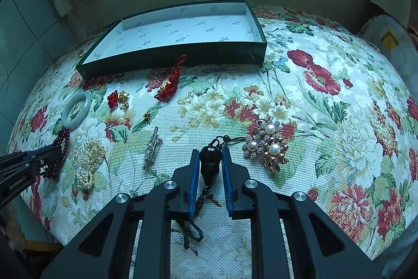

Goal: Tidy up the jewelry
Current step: 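Carry the mala and pendant into the white box and open both tools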

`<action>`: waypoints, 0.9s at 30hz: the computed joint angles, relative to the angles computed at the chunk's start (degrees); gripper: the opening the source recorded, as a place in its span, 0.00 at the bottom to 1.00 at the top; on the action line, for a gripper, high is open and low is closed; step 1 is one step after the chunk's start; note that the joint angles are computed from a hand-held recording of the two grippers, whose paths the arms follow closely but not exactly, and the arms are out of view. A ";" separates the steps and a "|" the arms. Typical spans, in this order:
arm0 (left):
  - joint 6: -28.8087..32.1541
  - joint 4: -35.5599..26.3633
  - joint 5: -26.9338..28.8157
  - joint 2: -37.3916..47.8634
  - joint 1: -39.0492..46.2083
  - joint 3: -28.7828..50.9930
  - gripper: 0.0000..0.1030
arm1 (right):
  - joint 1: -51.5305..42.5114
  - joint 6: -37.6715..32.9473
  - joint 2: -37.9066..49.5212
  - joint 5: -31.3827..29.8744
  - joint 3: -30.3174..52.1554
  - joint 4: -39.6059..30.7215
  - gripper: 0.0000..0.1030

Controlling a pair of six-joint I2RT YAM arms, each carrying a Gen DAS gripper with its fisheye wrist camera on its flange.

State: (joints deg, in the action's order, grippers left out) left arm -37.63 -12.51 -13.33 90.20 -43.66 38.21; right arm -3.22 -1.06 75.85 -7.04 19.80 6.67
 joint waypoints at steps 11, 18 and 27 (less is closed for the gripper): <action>1.54 -3.20 -1.02 -6.99 0.81 1.23 0.11 | -0.95 -0.33 -10.65 -1.72 0.01 -6.61 0.17; 6.11 -5.15 -1.71 -8.31 2.56 7.27 0.10 | -2.89 0.34 -16.36 -5.39 5.15 -12.43 0.17; 12.22 -3.64 0.04 -0.18 7.79 18.76 0.11 | -3.49 1.43 -7.57 -7.12 16.40 -8.58 0.17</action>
